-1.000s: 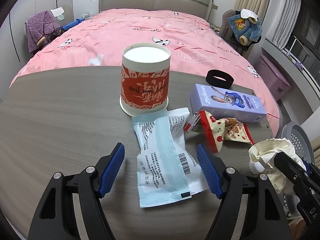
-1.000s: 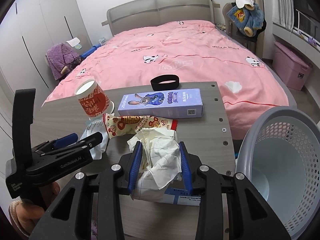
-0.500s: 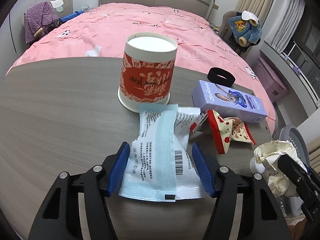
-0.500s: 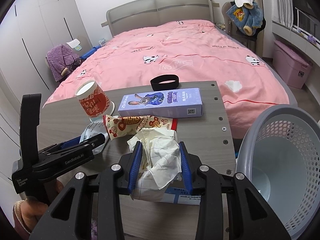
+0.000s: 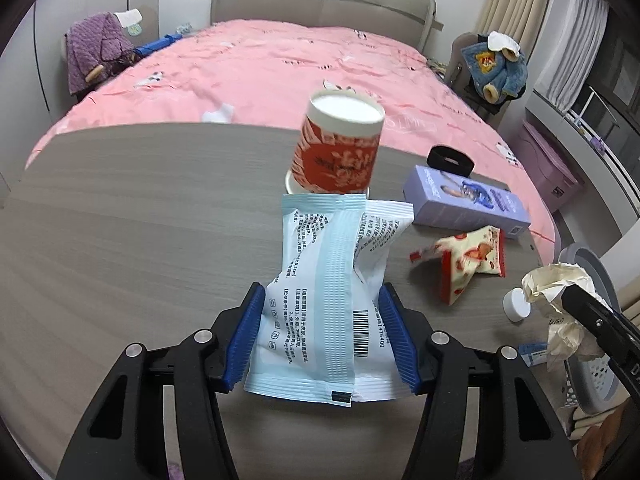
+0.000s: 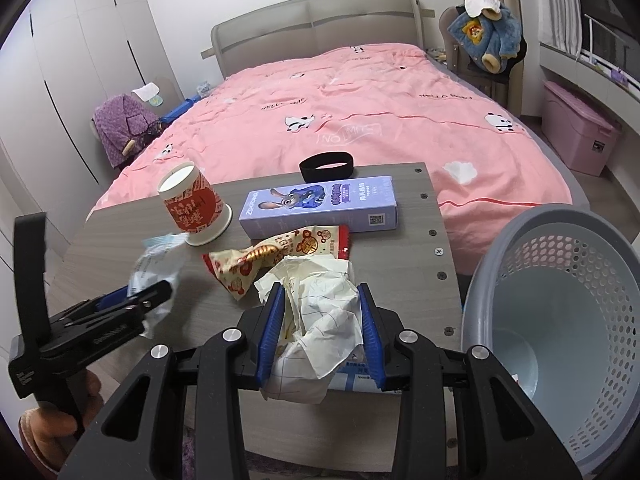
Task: Collect trash
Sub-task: 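Carry the tissue and wrapper with both grippers over the wastebasket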
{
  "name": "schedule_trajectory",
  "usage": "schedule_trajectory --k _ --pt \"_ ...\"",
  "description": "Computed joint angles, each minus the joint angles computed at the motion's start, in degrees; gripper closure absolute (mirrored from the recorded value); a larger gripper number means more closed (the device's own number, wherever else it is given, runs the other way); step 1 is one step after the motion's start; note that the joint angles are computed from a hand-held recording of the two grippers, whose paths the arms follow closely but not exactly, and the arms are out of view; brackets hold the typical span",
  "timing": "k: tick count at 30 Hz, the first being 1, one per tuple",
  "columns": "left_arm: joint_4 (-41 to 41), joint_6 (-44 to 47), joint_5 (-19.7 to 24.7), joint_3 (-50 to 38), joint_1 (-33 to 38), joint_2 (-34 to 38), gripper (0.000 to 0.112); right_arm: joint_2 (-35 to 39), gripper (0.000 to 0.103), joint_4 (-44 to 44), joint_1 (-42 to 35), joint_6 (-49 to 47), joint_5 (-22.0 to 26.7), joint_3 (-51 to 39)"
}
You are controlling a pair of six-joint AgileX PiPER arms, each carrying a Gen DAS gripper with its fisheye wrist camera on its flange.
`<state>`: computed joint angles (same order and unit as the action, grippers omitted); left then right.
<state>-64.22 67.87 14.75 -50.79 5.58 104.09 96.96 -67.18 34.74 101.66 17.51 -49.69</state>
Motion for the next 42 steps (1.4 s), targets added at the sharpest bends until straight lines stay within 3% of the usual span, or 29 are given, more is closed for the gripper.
schedule_trajectory --k 5,11,18,23,28,32,42 --pt "-6.75 8.06 -0.23 3.46 -0.26 -5.10 0.056 -2.65 0.067 -1.10 1.32 2.24 1.91 2.28" --pt "-9.95 11.62 2.22 5.34 -3.74 -10.07 0.056 -7.72 0.067 -2.16 2.56 4.79 5.43 6.15" --pt "-11.00 10.48 1.67 6.24 -13.61 -13.36 0.055 -17.99 0.067 -1.60 -0.27 6.19 9.71 14.56" --pt "-9.65 7.67 -0.62 5.95 -22.38 -13.10 0.055 -24.65 0.067 0.19 -6.07 4.81 9.93 20.78" --pt "-4.19 0.65 -2.74 3.81 -31.58 -10.69 0.055 -28.91 0.067 -0.43 -13.68 4.50 7.36 26.29" --pt "4.88 -9.90 -3.10 -0.15 -36.76 -6.70 0.055 -30.47 0.067 -1.18 -20.02 2.80 3.75 29.04" --pt "26.76 -31.51 -4.00 -7.18 -43.39 0.33 0.055 -29.85 0.067 -4.32 -32.53 1.11 -5.41 32.13"
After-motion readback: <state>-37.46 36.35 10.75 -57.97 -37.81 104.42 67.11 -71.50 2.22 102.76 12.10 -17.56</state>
